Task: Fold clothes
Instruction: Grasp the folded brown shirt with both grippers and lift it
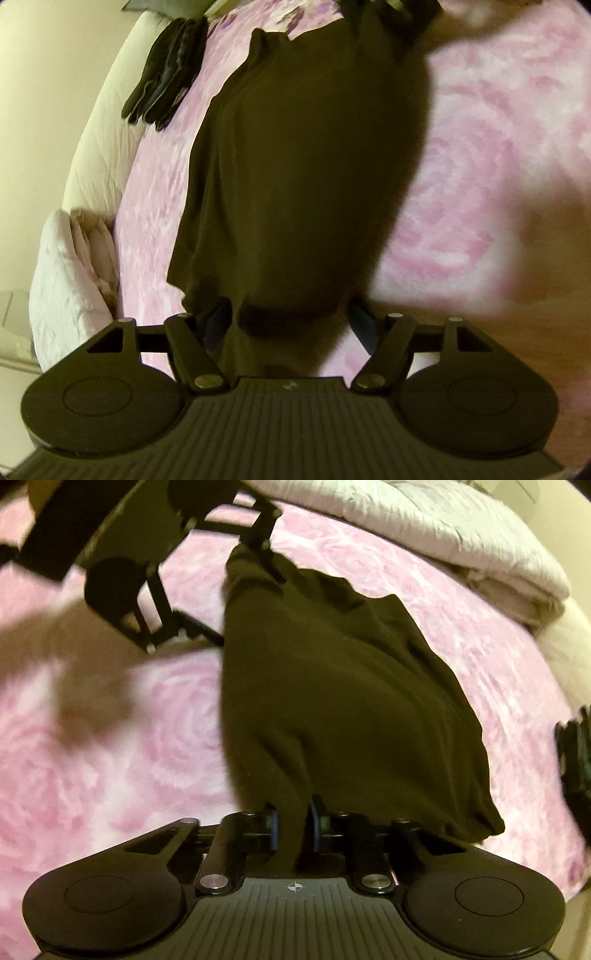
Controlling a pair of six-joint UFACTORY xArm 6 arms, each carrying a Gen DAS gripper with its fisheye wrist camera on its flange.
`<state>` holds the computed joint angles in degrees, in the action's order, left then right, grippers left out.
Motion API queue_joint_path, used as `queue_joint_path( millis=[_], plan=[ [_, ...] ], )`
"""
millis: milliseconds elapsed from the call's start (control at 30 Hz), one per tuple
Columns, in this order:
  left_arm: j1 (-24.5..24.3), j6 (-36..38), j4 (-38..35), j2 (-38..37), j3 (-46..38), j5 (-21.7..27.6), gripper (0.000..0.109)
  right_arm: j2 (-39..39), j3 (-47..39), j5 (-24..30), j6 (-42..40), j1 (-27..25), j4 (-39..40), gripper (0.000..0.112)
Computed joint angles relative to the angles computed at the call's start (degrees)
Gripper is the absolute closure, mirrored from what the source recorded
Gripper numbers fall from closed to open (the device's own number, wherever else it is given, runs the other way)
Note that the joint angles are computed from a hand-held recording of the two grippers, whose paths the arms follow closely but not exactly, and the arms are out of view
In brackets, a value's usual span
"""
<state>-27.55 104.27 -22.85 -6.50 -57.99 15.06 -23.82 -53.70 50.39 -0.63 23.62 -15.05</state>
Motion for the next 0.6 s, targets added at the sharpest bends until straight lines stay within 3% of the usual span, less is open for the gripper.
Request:
queue_joint_path(
  millis=[167, 200, 233, 267, 400, 467, 533, 600],
  plan=[
    [-0.9, 0.1, 1.8, 2.7, -2.3, -0.7, 0.055, -3.3, -2.3, 3.6, -2.6, -1.9, 2.3, 0.102],
    [-0.9, -1.0, 2.9, 3.1, -2.8, 0.1, 0.061, -4.1, -2.5, 4.5, -2.7, -2.2, 2.1, 0.102],
    [-0.7, -3.4, 4.9, 3.3, -3.4, 2.0, 0.080, -5.0, -2.4, 5.5, -2.8, -2.4, 1.7, 0.102],
    [-0.6, -5.7, 6.5, 3.6, -3.9, 3.8, 0.089, -5.9, -2.1, 6.6, -2.9, -2.6, 1.1, 0.102],
    [-0.4, -11.7, 9.0, 3.3, -3.6, 4.7, 0.096, -6.8, -0.4, 8.9, -4.7, -0.9, -1.6, 0.100],
    [0.0, -14.3, 9.7, 3.4, -4.6, 6.2, 0.096, -7.2, 1.3, 8.0, -1.3, 2.0, -6.3, 0.092],
    [0.2, -15.7, 9.5, 3.6, -5.9, 7.9, 0.096, -7.3, 2.8, 7.2, 2.6, 5.0, -11.3, 0.061],
    [0.4, -16.9, 9.7, 3.6, -6.9, 9.5, 0.097, -6.8, 4.3, 4.7, 6.1, 7.2, -15.8, 0.046]
  ],
)
